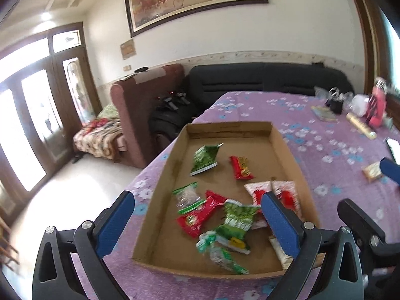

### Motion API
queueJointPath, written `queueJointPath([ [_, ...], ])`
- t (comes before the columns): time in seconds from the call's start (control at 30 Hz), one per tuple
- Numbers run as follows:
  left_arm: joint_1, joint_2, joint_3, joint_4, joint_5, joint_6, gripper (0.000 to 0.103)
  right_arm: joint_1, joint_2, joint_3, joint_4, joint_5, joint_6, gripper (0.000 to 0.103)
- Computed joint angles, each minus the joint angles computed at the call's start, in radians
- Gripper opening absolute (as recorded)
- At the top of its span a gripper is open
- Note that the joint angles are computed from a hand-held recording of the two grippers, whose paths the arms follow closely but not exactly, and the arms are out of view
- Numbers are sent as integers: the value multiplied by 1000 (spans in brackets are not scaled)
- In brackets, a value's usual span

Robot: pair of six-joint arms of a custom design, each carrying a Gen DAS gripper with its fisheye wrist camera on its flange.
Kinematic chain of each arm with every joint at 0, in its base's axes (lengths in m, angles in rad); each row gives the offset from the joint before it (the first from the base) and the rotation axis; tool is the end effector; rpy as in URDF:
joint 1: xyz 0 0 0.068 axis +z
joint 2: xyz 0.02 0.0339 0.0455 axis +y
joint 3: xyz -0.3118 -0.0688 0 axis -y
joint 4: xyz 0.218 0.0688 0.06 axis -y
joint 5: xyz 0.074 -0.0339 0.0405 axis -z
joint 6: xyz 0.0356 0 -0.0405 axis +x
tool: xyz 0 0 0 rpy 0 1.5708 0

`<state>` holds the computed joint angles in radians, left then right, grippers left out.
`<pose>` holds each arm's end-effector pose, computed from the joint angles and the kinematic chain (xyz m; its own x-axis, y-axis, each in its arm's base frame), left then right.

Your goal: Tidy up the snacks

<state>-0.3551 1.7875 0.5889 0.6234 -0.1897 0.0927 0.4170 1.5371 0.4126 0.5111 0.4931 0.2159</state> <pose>0.2964 -0.1028 0.1775 -0.4900 0.2787 -0.8260 0.2395 0.9541 0.1798 0.2298 0.0834 0.1937 -0.5147 -0.0216 -0.8571 0.1099 0.9898 -0.0910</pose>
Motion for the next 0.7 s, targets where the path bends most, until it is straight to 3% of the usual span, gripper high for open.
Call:
queueJointPath([
  [0.13,-7,19,-5,18,-27,13,102,2,3,5,-7,-1,-7,85],
  [0.23,20,19,-15,34,7,-9,102,6,2,3,-11,-19,0,85],
  [0.53,95,66,78,-113,121,-84,102,16,-21,-22,20,-15,-1,85],
  [0.7,110,75,84,-120,141,-112,102,-24,-13,-14,2,-57,24,85],
])
